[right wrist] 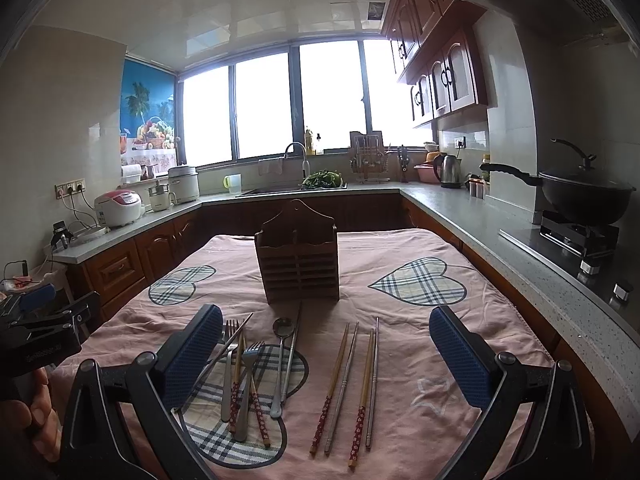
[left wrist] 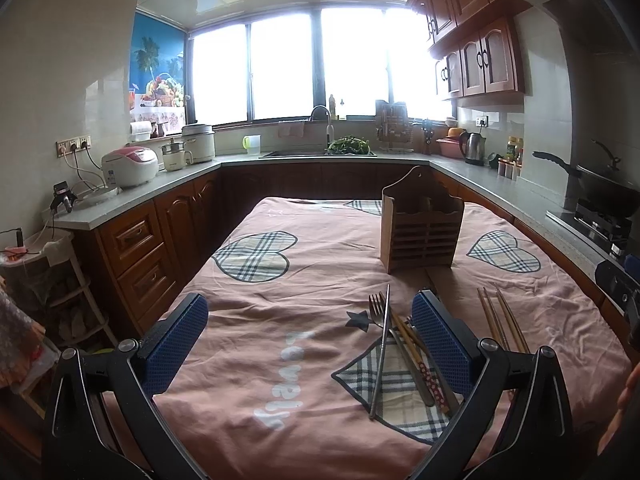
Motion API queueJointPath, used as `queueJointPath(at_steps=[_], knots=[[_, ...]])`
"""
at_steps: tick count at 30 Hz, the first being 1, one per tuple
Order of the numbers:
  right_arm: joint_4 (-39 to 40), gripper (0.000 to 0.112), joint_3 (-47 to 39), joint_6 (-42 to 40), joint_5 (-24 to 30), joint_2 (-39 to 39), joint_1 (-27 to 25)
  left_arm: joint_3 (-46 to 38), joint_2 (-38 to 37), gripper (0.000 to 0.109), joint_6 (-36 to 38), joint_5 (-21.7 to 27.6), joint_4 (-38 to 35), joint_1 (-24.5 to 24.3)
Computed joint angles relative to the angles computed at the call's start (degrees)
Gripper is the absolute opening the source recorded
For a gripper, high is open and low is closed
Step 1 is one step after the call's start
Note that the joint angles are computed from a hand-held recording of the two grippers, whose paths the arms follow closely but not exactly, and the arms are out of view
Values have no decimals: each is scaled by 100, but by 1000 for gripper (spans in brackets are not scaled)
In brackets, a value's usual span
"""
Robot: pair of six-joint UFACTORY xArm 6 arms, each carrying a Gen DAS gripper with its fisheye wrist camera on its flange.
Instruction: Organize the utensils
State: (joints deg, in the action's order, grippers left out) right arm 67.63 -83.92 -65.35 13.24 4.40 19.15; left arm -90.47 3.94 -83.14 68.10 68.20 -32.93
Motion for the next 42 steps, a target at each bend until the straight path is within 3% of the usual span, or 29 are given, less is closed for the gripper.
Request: queueJointPath(at_steps=[27, 38, 42], knots=[[-196, 103, -61, 165, 93, 77, -13, -125, 105, 103, 214, -211, -201, 140], [-1338, 103, -506, 1339, 678, 585, -200, -320, 449, 103, 1083, -1072, -1350, 675], [-1857, 103, -873, 1962, 958, 921, -317, -629, 780, 95, 1622, -1307, -1927, 892]])
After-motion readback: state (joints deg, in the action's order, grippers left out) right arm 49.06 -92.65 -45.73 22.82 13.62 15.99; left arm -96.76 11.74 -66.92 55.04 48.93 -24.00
